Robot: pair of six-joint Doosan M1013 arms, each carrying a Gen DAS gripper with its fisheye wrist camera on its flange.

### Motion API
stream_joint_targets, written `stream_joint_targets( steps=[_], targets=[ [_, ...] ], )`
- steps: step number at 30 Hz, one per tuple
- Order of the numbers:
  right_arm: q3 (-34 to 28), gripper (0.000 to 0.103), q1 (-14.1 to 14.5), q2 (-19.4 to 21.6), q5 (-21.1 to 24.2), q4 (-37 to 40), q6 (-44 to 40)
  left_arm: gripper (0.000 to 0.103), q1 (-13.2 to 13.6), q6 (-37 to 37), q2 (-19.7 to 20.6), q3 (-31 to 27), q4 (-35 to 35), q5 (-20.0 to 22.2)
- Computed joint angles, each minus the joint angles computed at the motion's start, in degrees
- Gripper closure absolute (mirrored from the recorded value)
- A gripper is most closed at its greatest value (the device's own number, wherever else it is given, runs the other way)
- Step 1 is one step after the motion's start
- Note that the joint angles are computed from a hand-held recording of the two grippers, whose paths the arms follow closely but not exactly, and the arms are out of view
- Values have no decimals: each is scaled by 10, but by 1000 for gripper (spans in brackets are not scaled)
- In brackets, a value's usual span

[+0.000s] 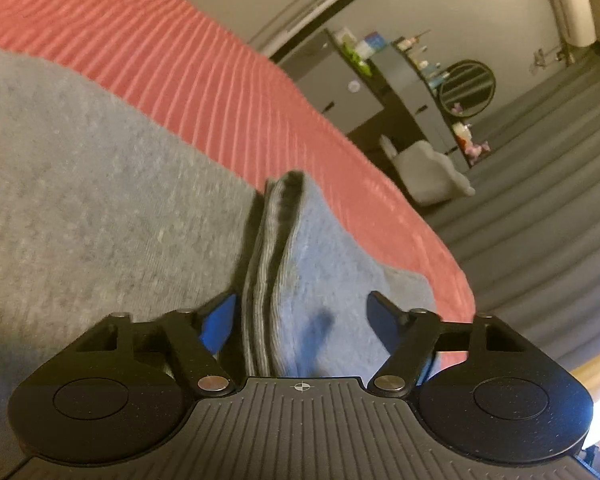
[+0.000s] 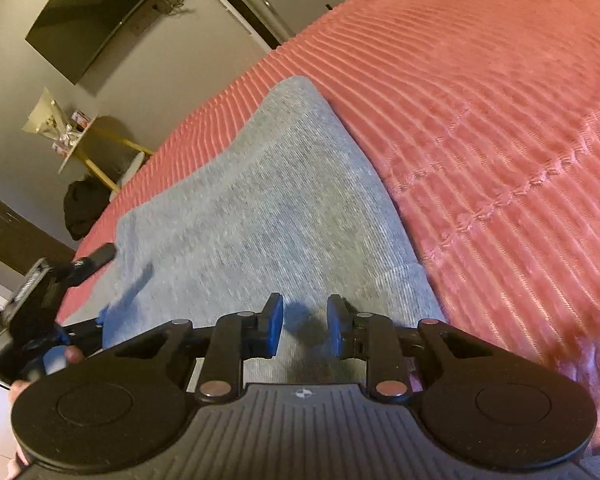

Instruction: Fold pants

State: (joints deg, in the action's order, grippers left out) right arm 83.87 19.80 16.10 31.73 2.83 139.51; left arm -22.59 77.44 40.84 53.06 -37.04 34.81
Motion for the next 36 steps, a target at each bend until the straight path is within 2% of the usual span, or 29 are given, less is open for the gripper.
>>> stream_joint_targets(
  steps=[1, 2, 3, 4, 6, 14, 20, 25, 31, 36],
  targets=[
    [2, 78, 0, 0, -7, 0, 2, 51, -1, -4, 3, -5, 9, 2],
    [-4, 78, -1, 6, -8, -2, 5, 56, -3, -13, 7, -13, 26, 11],
    [-3, 78, -1, 6, -12, -7, 10, 70, -5, -22, 9, -19, 47, 16],
    [-2, 78, 0, 6, -14, -13, 16, 76, -7, -33, 11, -23, 70, 19],
    [-3, 78, 2, 7, -15, -27, 26, 82, -7, -25, 8, -18, 61, 13],
    [-8, 78, 8, 10, -17, -74, 71, 86, -18, -32, -7, -12, 130, -1],
    [-19, 77, 19, 14, 1, -116, 87, 86, -17, -33, -12, -13, 134, 2],
    [-24, 72, 23, 16, 9, -123, 72, 87, -14, -35, -12, -20, 142, 23],
    [-32, 71, 21, 17, 16, -107, 37, 87, -14, -59, -8, -43, 194, 72],
    [-58, 71, 18, 31, 41, -136, 21, 86, -23, -77, -3, -45, 248, 70]
  ],
)
